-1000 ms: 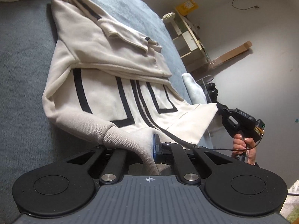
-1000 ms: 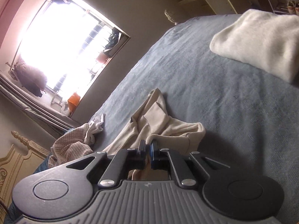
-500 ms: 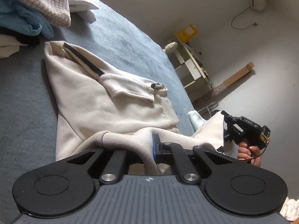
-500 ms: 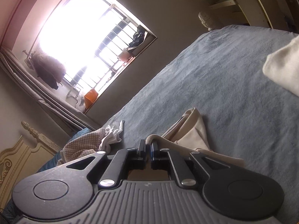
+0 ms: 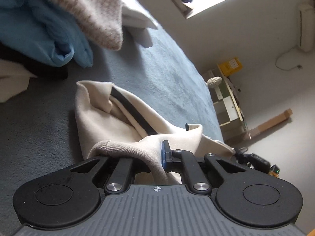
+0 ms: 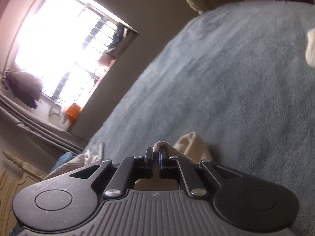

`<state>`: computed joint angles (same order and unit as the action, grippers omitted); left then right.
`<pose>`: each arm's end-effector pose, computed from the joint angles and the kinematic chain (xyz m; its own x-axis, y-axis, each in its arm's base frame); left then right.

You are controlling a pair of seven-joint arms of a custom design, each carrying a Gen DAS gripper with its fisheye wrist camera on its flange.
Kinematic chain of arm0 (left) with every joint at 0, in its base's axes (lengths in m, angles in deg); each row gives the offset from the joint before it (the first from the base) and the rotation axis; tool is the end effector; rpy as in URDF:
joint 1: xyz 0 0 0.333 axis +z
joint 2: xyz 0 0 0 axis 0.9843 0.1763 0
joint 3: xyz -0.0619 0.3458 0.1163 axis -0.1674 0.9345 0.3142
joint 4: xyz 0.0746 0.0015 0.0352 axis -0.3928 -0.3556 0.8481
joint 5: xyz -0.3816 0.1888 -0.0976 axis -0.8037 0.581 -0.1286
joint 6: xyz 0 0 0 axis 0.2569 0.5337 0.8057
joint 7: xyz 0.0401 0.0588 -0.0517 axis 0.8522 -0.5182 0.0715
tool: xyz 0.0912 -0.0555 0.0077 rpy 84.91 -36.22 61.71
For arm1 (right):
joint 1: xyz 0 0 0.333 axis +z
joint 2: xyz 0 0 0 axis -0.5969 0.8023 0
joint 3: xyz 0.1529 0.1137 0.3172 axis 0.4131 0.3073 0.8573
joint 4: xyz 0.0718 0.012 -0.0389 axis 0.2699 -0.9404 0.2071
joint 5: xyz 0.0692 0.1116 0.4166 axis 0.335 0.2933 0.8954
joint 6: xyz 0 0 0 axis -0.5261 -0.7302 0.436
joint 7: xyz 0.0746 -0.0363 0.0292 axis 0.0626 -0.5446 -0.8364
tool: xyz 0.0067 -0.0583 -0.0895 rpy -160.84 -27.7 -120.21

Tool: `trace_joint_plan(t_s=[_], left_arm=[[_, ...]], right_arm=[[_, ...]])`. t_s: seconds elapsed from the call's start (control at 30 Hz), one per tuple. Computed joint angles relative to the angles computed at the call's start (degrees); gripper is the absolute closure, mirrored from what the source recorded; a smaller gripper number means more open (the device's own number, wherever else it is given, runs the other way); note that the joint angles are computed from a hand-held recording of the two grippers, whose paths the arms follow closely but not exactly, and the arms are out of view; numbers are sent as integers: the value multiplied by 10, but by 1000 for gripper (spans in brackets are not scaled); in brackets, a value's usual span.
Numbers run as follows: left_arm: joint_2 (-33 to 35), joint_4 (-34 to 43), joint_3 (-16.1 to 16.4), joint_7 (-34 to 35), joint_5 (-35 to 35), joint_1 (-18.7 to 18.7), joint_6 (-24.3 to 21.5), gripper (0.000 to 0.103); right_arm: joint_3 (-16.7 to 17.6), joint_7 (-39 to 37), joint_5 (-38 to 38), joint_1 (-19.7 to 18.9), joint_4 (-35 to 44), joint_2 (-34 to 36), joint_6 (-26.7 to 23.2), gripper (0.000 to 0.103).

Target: Fold clothes

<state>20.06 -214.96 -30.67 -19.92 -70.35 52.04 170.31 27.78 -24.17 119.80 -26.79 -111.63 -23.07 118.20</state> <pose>0.3500 0.0539 0.5166 0.2930 -0.4828 0.8253 -0.4910 -0.8166 -0.3034 0.6678 0.1513 0.5321 0.1394 -0.6675 -0.7314 -0.8423 0.3085 -0.4421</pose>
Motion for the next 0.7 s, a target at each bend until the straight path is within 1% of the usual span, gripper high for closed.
trace_joint_plan(t_s=[0.03,0.1,0.13,0.17,0.2,0.27,0.3,0.4,0.47,0.53,0.6,0.7], left_arm=[[-4,-2,19,-2,-11,-15,9,95],[-23,-8,55,-4,-24,-44,28,87],[-36,-13,70,-11,-31,-56,43,77],[-46,-20,81,-24,-38,-63,62,69],[-55,-25,92,-39,-42,-71,80,67],[-63,-32,106,-62,-41,-75,104,62],[-60,-35,103,-73,-38,-69,113,61],[-42,-42,75,-104,-24,-32,137,59],[-33,-47,55,-124,-14,-6,149,55],[-34,-54,32,-141,-3,19,153,54],[-47,-54,20,-147,17,31,134,53],[-74,-49,4,-150,51,36,86,53]], right_arm=[[-1,18,-2,1,6,11,0,97],[2,16,31,-7,13,27,-10,96],[4,6,47,-11,15,31,-14,94],[6,-5,62,-15,16,34,-17,89],[7,-7,74,-17,16,36,-14,86],[6,3,88,-19,14,39,3,70],[6,8,96,-20,13,40,11,70],[6,7,125,-29,-3,33,15,69],[2,3,137,-34,-21,19,5,68],[-4,-2,144,-38,-44,1,-11,68],[-13,-14,165,-44,-76,-27,-36,68],[-33,-41,202,-51,-124,-76,-81,68]])
